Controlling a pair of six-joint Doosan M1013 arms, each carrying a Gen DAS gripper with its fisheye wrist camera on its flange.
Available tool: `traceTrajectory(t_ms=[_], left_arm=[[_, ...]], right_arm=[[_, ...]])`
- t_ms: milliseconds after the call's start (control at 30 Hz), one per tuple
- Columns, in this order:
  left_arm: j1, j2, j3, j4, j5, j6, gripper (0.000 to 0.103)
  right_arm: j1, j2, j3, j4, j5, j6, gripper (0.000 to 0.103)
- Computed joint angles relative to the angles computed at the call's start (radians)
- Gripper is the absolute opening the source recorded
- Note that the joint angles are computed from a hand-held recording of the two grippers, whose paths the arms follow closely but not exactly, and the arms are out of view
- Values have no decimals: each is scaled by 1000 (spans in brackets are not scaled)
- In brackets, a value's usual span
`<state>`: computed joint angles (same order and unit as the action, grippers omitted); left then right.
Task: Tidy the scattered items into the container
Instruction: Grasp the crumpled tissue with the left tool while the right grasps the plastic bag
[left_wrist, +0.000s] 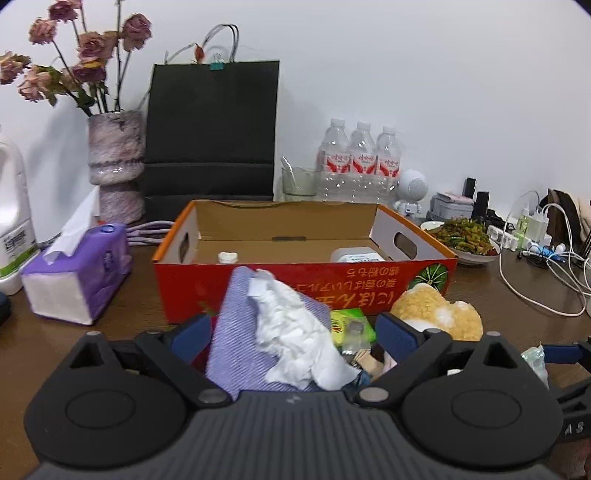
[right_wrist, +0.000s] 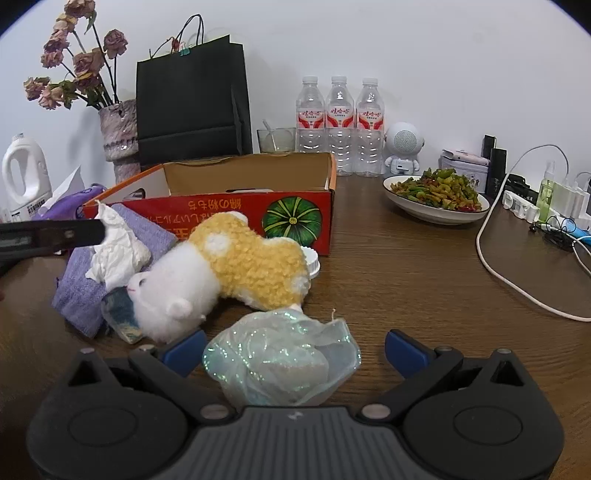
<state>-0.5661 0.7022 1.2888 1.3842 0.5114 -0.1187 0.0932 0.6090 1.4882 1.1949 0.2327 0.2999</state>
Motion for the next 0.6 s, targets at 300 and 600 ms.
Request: traceTrajectory(t_ms=[300,600], left_arm=[[7,57,-90,-215,51,171,67],[20,53,-68,-205,1,83,31]], right_arm=[[-1,9,-14,-52,35,43,69],[-12,11,-10,158,61,-112,52]])
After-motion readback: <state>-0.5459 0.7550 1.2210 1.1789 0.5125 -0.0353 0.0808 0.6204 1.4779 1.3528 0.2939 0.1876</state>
